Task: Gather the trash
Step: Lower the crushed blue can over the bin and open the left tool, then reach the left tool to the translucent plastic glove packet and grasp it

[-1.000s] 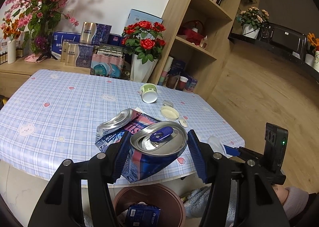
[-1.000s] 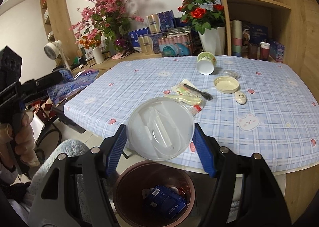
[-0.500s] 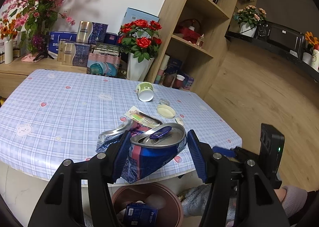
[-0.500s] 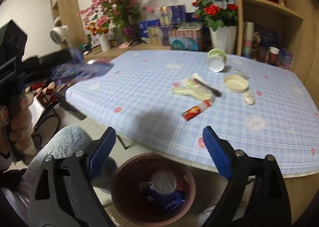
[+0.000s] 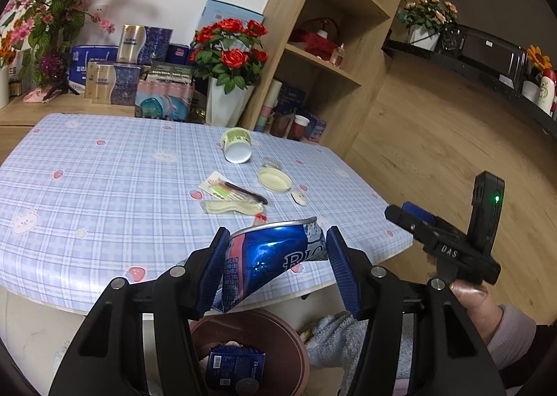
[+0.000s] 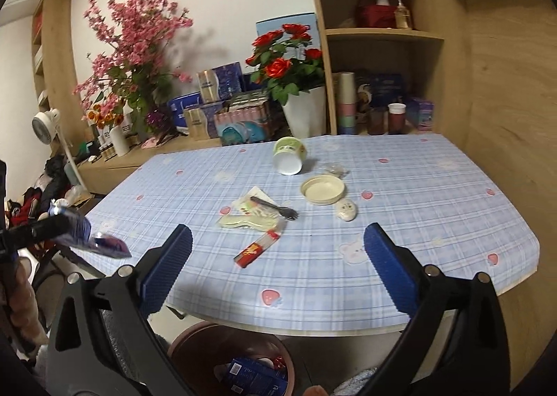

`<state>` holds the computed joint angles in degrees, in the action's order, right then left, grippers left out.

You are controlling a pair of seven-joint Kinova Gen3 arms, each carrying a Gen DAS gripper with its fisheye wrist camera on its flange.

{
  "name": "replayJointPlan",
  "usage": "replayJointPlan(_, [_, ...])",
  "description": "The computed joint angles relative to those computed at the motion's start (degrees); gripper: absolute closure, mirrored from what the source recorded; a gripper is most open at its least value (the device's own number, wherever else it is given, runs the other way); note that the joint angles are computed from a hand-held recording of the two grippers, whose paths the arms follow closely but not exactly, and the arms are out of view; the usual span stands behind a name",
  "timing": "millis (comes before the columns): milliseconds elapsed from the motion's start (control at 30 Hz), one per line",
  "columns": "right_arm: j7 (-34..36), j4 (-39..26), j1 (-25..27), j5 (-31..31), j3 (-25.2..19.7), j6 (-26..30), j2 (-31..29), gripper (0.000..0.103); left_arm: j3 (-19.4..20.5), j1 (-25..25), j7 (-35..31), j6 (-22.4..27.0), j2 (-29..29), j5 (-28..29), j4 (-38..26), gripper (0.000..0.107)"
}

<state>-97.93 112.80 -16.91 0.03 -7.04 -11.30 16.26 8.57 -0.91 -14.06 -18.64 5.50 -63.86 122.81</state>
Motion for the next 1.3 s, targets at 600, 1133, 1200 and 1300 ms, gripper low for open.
replayJointPlan(600, [-2.06,0.43,1.13,0.22,-0.56,0.06,0.62,0.006,0.89,0.49,13.34,-2.75,3.86,-14.67,-3.37,0.052])
replayJointPlan(1133, [-2.82,0.77,0.79,0.41,-0.56,0.4,1.4,0.006,-1.5,2.46,14.38,-2.12,3.95,-12.64,-2.92,0.019])
replayJointPlan(1200, [-2.77,0.88,0.6,0.27,-0.37,0.41,1.44,0.006,-0.89,2.06,14.12,-0.23,3.75,-11.01,-2.74,0.016])
replayJointPlan(1300, [-2.91,0.89,0.82,0.31,-0.48,0.5,1.59,0.006,0.59,1.03,16.48,3.02,3.51,-11.76,-2.95,0.015])
